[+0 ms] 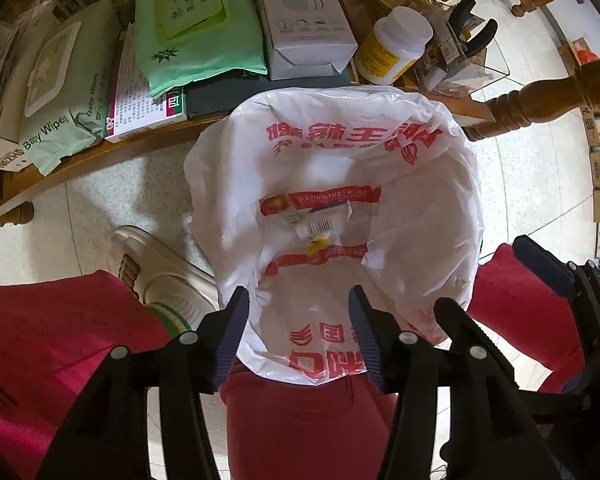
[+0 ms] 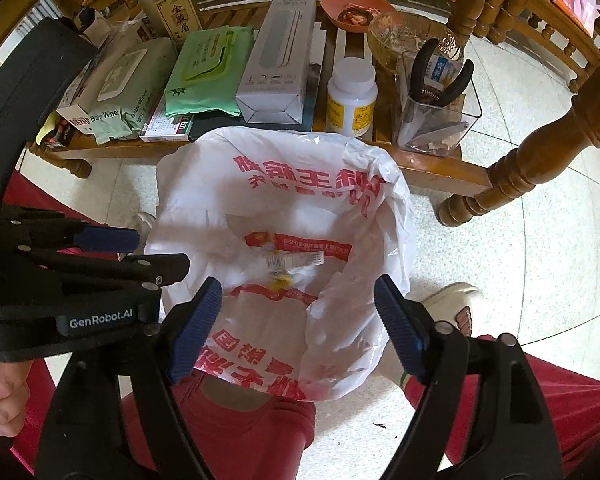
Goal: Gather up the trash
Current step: 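Open both tools to drop the wrapper and pack into the bag, then raise both tools back over the table toward the remaining items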
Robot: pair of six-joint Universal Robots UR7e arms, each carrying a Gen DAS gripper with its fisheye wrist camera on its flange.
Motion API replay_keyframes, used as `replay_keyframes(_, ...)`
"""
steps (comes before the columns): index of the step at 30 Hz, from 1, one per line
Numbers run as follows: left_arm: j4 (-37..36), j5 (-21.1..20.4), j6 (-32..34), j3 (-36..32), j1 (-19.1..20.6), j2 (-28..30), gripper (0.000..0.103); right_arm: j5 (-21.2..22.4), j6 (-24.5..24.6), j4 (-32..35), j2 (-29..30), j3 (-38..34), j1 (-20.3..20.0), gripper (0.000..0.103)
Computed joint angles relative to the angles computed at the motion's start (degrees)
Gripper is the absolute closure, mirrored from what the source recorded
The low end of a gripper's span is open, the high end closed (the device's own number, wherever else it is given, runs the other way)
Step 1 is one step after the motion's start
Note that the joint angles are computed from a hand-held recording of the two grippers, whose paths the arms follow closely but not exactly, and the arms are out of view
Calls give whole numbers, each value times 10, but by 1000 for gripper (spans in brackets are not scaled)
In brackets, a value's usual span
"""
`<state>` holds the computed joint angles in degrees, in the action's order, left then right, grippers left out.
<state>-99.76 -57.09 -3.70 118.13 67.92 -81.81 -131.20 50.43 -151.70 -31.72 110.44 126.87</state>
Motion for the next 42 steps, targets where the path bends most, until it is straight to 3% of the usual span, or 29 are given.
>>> replay_keyframes(13,4,7,-10,-4,3,0,45,1,-3,-5,2,-2,2,26)
replay_keyframes(22,25,13,-35,-16,4,-10,33,0,-12,-24,-1,-1,9,25)
replay_keyframes(27,48,7,-34,-26,-5,-41,27,-3,-16,-49,-9,5,19,17)
replay_keyframes(33,99,22,-5,-50,-42,-99,26,-14,-11,-71,-43,21,52,17)
replay_keyframes(37,182,23,19,-115,-72,-122,26,-28,-28,-71,-97,33,84,17)
replay_keyframes(42,254,29,13,-248,-119,-102,20,-99,-55,37,-176,-6,134,13)
